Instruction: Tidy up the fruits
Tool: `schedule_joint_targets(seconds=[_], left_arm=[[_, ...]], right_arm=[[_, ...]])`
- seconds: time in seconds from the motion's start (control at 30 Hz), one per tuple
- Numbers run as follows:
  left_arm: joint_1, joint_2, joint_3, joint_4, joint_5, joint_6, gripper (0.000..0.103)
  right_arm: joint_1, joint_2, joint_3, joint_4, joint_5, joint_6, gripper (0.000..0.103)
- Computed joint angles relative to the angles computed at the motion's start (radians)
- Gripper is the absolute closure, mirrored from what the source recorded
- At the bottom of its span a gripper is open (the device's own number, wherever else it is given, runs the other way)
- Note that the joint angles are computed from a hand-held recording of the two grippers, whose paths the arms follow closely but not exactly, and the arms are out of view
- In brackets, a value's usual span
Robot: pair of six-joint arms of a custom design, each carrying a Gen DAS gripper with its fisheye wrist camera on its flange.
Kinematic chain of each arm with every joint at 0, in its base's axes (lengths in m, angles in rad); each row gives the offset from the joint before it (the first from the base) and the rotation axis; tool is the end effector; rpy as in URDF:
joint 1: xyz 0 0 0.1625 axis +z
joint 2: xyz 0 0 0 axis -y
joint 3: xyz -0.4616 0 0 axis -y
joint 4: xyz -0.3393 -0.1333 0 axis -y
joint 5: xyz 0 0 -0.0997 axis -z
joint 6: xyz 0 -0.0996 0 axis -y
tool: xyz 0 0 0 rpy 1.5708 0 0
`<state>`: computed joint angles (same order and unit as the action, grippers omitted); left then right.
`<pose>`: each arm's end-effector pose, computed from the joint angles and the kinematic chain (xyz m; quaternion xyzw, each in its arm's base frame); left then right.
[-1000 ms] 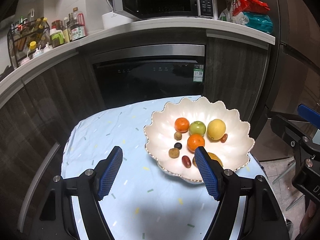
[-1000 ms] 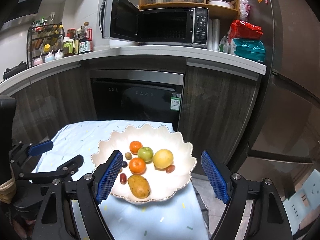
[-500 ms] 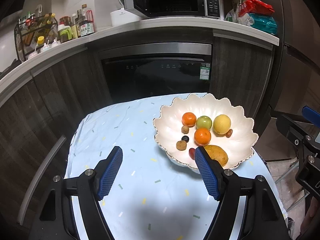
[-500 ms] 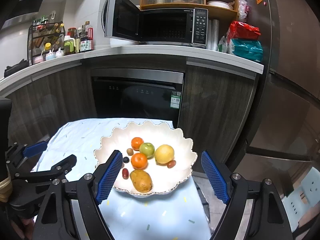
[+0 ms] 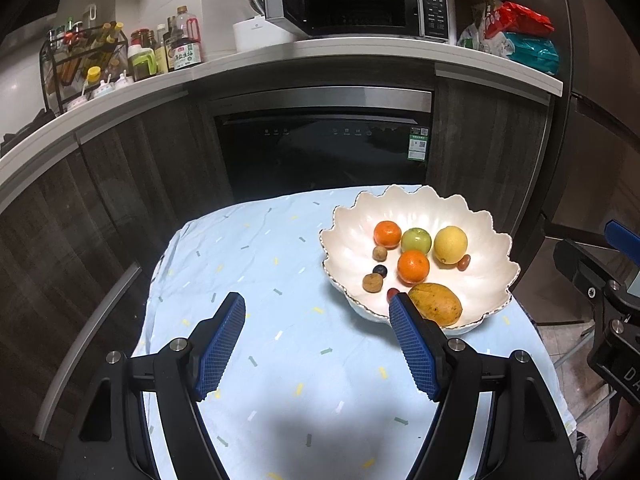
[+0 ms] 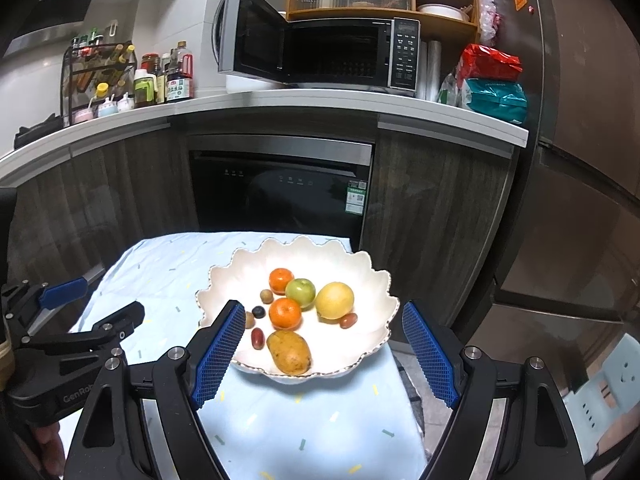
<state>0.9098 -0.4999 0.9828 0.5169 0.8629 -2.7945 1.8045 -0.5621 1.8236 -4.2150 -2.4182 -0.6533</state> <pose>-0.2504 -0.6447 0.1087 0.3492 0.8353 -0.3129 0.2872 0.1907 -0.5480 0.1709 0.0646 -0.7468 0.5025 0.4308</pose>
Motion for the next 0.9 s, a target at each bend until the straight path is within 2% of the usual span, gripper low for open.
schedule_joint_targets(seconds=[0.9], left_arm=[[0.003, -0.028, 0.047, -0.021, -0.020, -0.011, 0.029]], right_arm=[[0.005, 0.009, 0.010, 0.005, 0.015, 0.009, 0.021]])
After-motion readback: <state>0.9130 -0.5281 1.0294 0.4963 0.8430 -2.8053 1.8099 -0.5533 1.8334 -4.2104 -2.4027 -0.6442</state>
